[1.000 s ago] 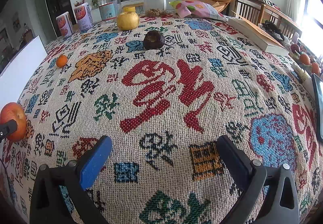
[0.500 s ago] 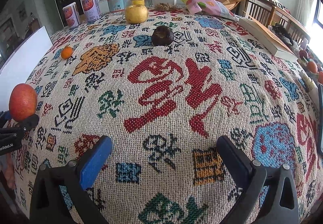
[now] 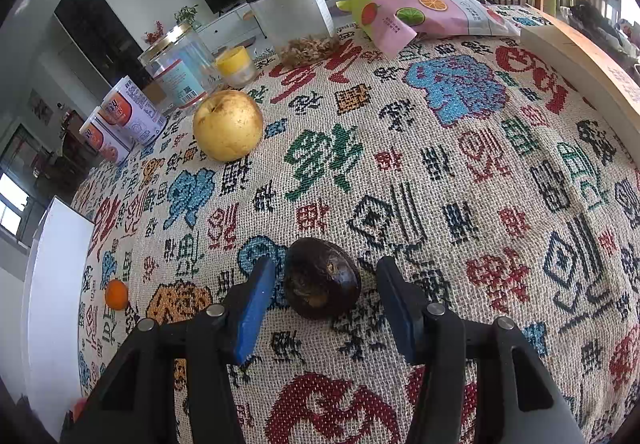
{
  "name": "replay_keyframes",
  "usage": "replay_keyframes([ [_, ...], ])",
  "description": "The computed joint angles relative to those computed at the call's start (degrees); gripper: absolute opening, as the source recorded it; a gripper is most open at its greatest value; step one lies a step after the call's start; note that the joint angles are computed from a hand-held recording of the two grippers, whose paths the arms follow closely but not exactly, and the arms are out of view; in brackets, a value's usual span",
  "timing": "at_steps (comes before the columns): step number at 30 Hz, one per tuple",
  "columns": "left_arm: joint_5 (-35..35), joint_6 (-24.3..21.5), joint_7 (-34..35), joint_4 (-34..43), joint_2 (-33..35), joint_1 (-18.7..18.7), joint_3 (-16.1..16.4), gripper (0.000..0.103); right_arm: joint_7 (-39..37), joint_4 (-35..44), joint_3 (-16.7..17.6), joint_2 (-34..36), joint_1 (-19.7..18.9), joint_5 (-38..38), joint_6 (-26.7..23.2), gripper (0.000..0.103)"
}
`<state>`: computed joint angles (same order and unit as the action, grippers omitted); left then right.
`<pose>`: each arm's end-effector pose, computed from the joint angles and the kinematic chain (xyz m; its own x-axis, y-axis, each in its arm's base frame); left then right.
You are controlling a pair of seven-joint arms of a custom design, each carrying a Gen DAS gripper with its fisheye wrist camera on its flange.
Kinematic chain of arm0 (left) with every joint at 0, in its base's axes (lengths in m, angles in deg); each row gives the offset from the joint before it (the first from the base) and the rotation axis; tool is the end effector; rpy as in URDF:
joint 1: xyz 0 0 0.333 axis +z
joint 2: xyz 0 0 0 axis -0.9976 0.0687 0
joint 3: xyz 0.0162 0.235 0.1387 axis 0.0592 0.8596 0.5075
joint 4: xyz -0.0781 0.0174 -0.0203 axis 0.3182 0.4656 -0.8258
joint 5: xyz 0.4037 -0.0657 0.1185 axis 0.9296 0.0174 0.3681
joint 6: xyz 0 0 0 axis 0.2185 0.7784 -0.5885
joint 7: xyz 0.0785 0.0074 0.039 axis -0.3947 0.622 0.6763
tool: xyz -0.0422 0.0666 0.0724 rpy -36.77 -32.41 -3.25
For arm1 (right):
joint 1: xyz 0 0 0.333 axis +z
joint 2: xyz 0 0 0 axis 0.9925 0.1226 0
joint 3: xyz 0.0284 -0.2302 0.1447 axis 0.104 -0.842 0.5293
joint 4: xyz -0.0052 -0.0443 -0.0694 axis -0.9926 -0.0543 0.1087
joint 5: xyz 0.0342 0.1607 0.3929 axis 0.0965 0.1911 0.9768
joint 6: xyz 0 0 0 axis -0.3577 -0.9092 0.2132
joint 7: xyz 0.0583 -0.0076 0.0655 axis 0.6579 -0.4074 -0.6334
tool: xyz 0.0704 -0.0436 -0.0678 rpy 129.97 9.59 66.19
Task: Organize fruits
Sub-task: 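Grasp the dark mangosteen with the right tool while the left holds the apple, then carry the apple and mangosteen over the white box and release both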
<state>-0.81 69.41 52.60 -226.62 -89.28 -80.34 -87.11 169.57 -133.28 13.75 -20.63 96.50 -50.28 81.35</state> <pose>0.4604 -0.0708 0.4070 0.3634 -0.9316 0.0084 -0.7468 -0.2967 -0.5952 0.7465 0.2487 0.4468 0.3577 -0.8998 -0.2499 -0.8426 -0.1957 -0.5017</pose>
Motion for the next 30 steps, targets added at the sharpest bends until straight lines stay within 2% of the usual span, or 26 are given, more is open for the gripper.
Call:
replay_keyframes([
  [2, 0.0, 0.0, -0.1, 0.0, 0.0, 0.0, 0.0, 0.101, -1.5, -0.8, -0.1, -0.7, 0.4, -1.2, -0.1, 0.04],
  [4, 0.0, 0.0, -0.1, 0.0, 0.0, 0.0, 0.0, 0.101, -3.7, -3.2, 1.5, -2.7, -1.3, 1.9, -1.6, 0.04],
  [7, -1.0, 0.6, 1.4, -0.1, 0.0, -0.8, 1.1, 0.1, -8.9, -14.6, 2.9, -11.6, -3.8, 7.4, -0.8, 0.04],
  [9, -5.6, 0.6, 7.1, -0.2, -0.2, -4.1, 5.0, 0.099, -12.3, -22.6, 2.7, -18.2, -4.7, 10.5, -2.1, 0.04],
  [11, -12.2, 3.6, 11.9, -1.9, -1.8, -7.2, 8.9, 0.099, -14.8, -31.0, 1.6, -25.0, -4.6, 11.9, -2.7, 0.04],
  [13, -13.6, 6.1, 11.7, -2.9, -3.3, -5.8, 7.4, 0.099, -17.6, -39.6, 0.3, -31.8, -4.0, 13.8, -1.7, 0.04],
  [18, -12.9, 3.3, 14.7, 0.8, -0.5, -4.0, 4.2, 0.097, -23.9, -57.5, -3.0, -45.9, -0.8, 20.3, 5.2, 0.04],
  [19, -11.9, 3.4, 13.8, 1.0, -0.2, -3.1, 3.0, 0.089, -24.4, -59.7, -3.8, -47.6, 0.0, 22.4, 6.3, 0.04],
  [22, -13.8, 4.9, 15.6, 1.5, 1.1, -4.7, 4.5, 0.071, -25.3, -65.2, -6.2, -52.1, 2.0, 28.7, 9.4, 0.04],
  [26, -9.7, 5.7, 11.9, 2.3, 2.0, -1.6, 0.7, 0.068, -26.8, -70.4, -7.9, -56.1, 4.1, 31.9, 14.2, 0.04],
  [30, -8.6, 6.4, 10.7, 2.2, 2.2, -1.7, 1.0, 0.067, -27.0, -73.5, -8.5, -58.4, 5.4, 30.4, 17.2, 0.04],
])
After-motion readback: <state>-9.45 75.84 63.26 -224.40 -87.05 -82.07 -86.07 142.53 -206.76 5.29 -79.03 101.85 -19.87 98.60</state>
